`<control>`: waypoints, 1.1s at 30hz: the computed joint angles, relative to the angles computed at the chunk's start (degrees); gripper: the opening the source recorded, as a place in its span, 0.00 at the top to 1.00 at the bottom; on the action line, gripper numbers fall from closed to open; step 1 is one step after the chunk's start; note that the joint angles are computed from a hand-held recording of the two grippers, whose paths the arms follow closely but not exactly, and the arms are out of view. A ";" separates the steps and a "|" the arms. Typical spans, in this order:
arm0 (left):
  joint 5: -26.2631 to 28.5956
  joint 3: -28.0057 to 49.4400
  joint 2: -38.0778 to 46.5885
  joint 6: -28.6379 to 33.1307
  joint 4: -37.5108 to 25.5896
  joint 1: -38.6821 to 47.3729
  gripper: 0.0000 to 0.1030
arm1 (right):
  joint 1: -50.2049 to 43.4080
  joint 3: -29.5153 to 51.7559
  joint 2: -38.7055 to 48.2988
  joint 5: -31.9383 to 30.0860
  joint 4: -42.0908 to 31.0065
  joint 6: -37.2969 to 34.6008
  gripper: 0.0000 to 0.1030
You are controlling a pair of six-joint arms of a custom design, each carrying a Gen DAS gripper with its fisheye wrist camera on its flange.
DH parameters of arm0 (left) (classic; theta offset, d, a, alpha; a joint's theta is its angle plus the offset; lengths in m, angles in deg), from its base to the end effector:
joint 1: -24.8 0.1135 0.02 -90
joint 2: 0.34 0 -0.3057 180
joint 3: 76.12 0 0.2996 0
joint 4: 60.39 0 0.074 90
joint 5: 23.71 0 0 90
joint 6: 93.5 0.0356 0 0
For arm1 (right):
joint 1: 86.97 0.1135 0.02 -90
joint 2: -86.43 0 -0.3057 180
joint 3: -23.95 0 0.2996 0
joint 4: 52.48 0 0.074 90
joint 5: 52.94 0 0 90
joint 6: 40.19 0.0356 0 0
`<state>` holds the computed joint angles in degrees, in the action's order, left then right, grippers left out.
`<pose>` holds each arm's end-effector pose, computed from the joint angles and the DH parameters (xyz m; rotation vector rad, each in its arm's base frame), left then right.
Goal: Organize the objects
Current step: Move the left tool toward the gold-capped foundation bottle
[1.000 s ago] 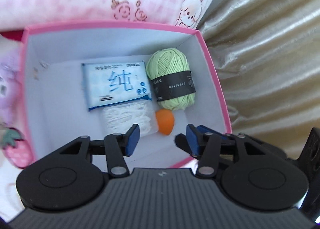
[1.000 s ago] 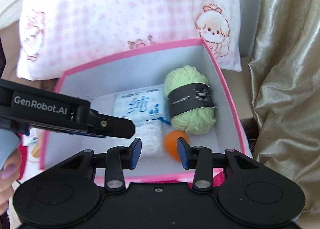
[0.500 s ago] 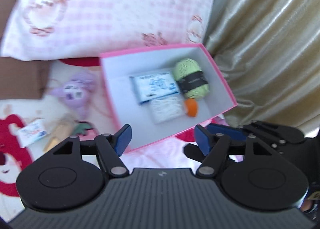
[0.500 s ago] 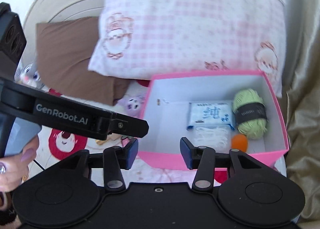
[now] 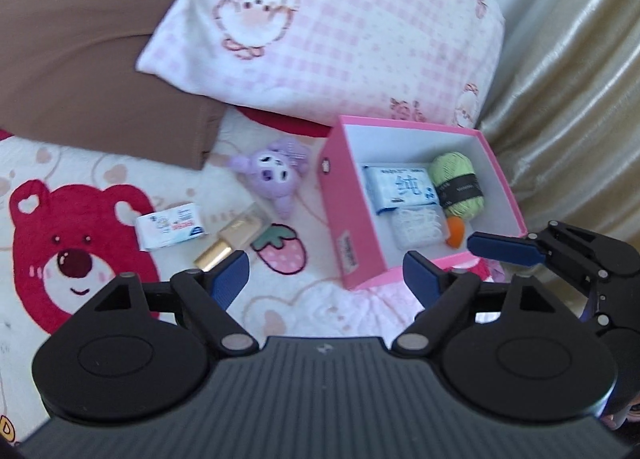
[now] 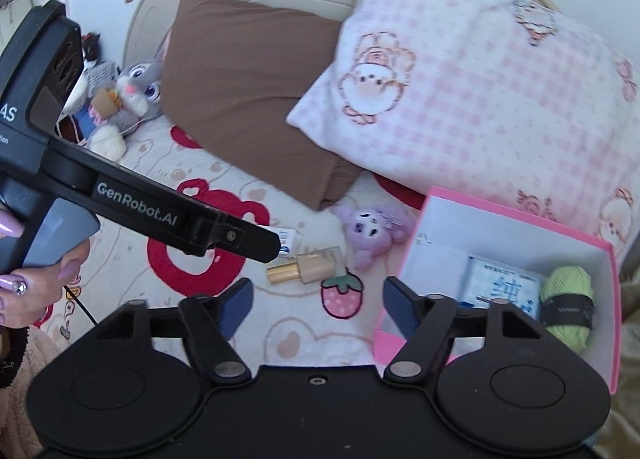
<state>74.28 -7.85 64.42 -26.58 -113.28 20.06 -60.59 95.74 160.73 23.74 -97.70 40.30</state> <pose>0.2585 -0.0264 0.3254 -0.3291 2.4372 -0.3854 0.2738 0.1449 0.3143 -0.8472 2.2623 0.4156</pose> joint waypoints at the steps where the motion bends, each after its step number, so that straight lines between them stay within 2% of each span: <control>1: 0.27 -0.87 -0.41 0.51 0.36 1.11 0.16 | 1.45 0.43 1.03 1.47 0.02 0.17 0.16; 2: 0.48 -1.89 -0.82 0.73 0.82 2.24 0.15 | 2.72 0.87 2.20 2.54 -0.04 -0.18 0.12; 7: 2.40 -6.97 -1.00 1.56 4.61 8.27 0.08 | 7.09 1.36 8.25 6.51 3.30 -2.25 0.12; 11: 1.13 -11.21 -0.80 1.58 9.98 11.00 0.00 | 8.53 3.08 15.00 6.69 5.02 -3.51 0.11; 14: 3.50 -12.38 2.37 2.37 12.80 13.49 0.00 | 9.26 2.18 18.47 8.45 9.04 -1.90 0.12; 16: 6.35 -12.80 5.03 3.82 14.56 15.26 0.00 | 9.06 -0.11 19.19 7.22 13.75 -0.05 0.12; 18: 8.39 -14.42 6.87 4.26 18.51 16.62 0.00 | 9.60 -1.44 20.45 7.92 17.58 1.38 0.12; 21: 11.11 -17.68 9.64 2.20 26.50 18.93 0.00 | 10.40 -0.92 22.95 9.95 18.99 0.60 0.12; 26: 15.42 -18.85 15.87 3.75 31.82 22.40 0.03 | 9.86 -2.70 25.54 10.85 24.65 1.25 0.12; 29: 18.06 -17.82 19.52 4.46 34.61 24.18 0.03 | 10.71 -3.57 28.20 13.13 28.76 -0.53 0.11; 33: 18.66 -18.48 21.27 4.83 39.23 24.74 0.03 | 12.58 -5.76 30.52 16.94 36.37 -4.80 0.12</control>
<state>92.94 -26.33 85.68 -21.74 -74.05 44.80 -48.01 89.98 191.25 40.68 -61.33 35.50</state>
